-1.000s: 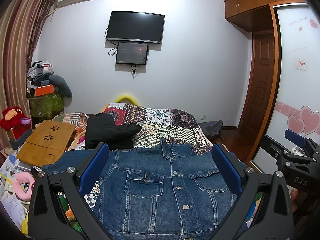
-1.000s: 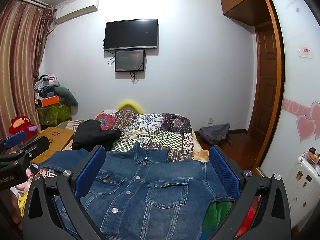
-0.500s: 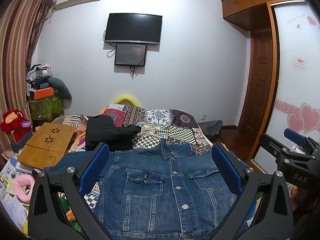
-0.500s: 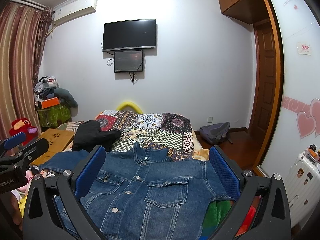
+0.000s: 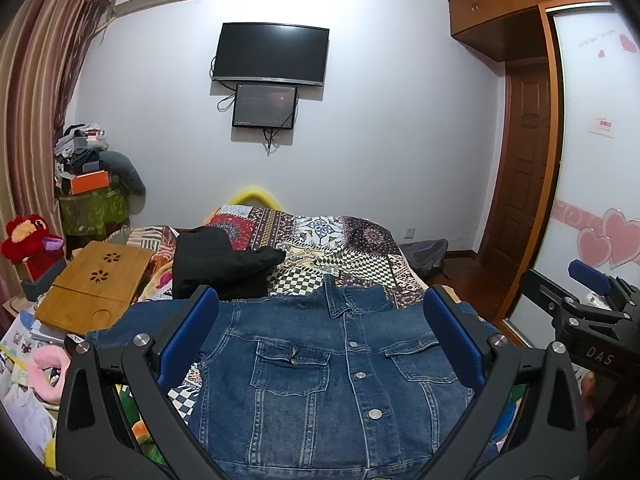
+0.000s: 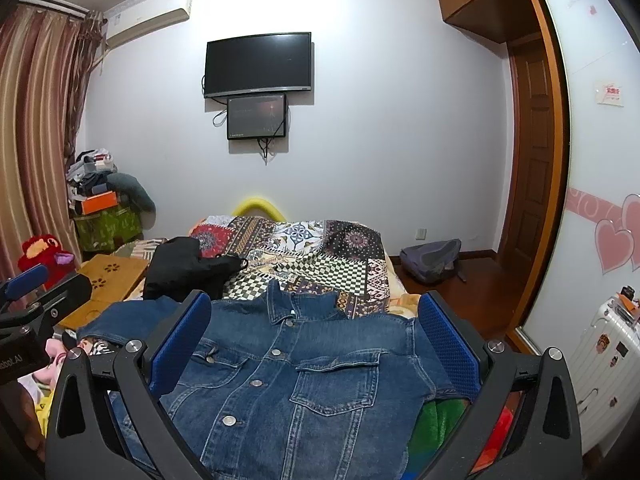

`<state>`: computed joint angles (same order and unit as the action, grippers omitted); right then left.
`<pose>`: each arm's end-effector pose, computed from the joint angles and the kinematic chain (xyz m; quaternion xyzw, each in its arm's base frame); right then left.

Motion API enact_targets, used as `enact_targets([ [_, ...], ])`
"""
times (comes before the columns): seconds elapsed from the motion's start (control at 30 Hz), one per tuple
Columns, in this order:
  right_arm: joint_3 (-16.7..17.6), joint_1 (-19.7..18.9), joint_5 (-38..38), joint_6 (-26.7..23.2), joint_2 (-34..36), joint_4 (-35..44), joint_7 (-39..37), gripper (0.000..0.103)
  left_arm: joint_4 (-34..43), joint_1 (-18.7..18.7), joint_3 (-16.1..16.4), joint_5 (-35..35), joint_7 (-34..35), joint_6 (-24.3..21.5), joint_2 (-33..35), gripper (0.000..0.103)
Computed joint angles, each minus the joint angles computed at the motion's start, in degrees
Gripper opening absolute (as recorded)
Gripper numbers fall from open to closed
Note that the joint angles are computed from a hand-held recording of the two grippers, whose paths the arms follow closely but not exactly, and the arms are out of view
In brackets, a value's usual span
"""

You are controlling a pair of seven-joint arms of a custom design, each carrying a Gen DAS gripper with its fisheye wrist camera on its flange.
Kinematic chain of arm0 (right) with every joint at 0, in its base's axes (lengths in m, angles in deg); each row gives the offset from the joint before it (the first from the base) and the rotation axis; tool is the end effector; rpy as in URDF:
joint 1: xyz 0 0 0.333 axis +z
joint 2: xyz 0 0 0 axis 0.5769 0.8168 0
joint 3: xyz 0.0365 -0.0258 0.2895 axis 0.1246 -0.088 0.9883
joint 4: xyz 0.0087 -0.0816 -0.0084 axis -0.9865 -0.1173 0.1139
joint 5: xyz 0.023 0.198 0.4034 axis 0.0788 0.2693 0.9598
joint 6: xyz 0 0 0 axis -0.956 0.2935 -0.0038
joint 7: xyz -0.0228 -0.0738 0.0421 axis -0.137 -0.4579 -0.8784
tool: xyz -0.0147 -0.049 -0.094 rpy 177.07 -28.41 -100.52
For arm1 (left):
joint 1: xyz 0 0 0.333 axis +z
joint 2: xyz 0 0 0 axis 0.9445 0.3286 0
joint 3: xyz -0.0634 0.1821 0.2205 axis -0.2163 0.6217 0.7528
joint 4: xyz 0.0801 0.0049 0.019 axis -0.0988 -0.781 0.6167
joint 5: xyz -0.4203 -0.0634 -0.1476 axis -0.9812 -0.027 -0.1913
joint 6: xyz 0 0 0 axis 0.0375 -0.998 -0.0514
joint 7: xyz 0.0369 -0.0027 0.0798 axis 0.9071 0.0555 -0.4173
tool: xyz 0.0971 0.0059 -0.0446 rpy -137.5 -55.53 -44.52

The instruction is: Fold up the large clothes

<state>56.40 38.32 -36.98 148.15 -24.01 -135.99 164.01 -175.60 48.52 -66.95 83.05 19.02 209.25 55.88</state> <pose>0.5650 0.1623 0.6384 -0.5327 0.6095 -0.4438 0.3845 0.6687 -0.2969 0.6023 -0.5266 0.6144 -0.4854 0.3308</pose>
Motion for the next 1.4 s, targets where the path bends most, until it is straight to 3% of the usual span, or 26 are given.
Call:
enact_targets([
  [0.2, -0.8, 0.9, 2.0, -0.6, 3.0, 2.6, -2.6, 0.103, 3.1, 0.8, -0.3, -2.7, 2.4, -1.3, 2.6, 0.103],
  [0.47, -2.6, 3.3, 3.1, -2.8, 9.7, 9.4, -6.6, 0.103, 11.6, -2.2, 6.3, 3.2, -4.7, -5.6, 9.0, 0.103],
  [0.63, -4.6, 5.5, 6.5, -3.9, 15.0, 14.6, -10.8, 0.103, 18.9, 0.4, 5.9, 2.7, -3.1, -9.2, 14.6, 0.103],
  [0.8, -6.5, 7.6, 12.0, -5.2, 20.2, 19.5, -17.2, 0.103, 24.8, 6.2, 2.2, -7.8, 6.4, -10.9, 20.1, 0.103],
  [0.87, -6.9, 8.3, 16.0, -6.8, 23.5, 22.9, -22.1, 0.103, 25.6, 6.3, 3.7, -9.8, 6.6, -11.8, 21.1, 0.103],
  [0.93, -7.3, 9.2, 19.4, -8.9, 26.2, 25.8, -26.2, 0.103, 27.6, 5.3, 8.0, -8.8, 3.1, -14.3, 23.3, 0.103],
  [1.0, -7.4, 9.9, 23.2, -11.9, 29.1, 29.1, -31.1, 0.103, 29.0, 6.5, 8.7, -9.1, 1.8, -17.1, 25.0, 0.103],
  [1.13, -7.5, 11.0, 30.7, -15.7, 33.5, 33.8, -38.7, 0.103, 29.8, 14.5, 1.6, -18.9, 10.0, -18.2, 27.6, 0.103],
  [1.3, -6.7, 11.1, 40.5, -21.1, 38.4, 39.7, -46.1, 0.103, 40.5, 21.5, -5.4, -34.0, 19.8, -31.1, 36.0, 0.103],
  [1.4, -7.0, 11.7, 42.9, -22.9, 40.5, 42.1, -48.3, 0.103, 43.9, 25.3, -9.6, -43.0, 23.5, -35.3, 39.7, 0.101],
])
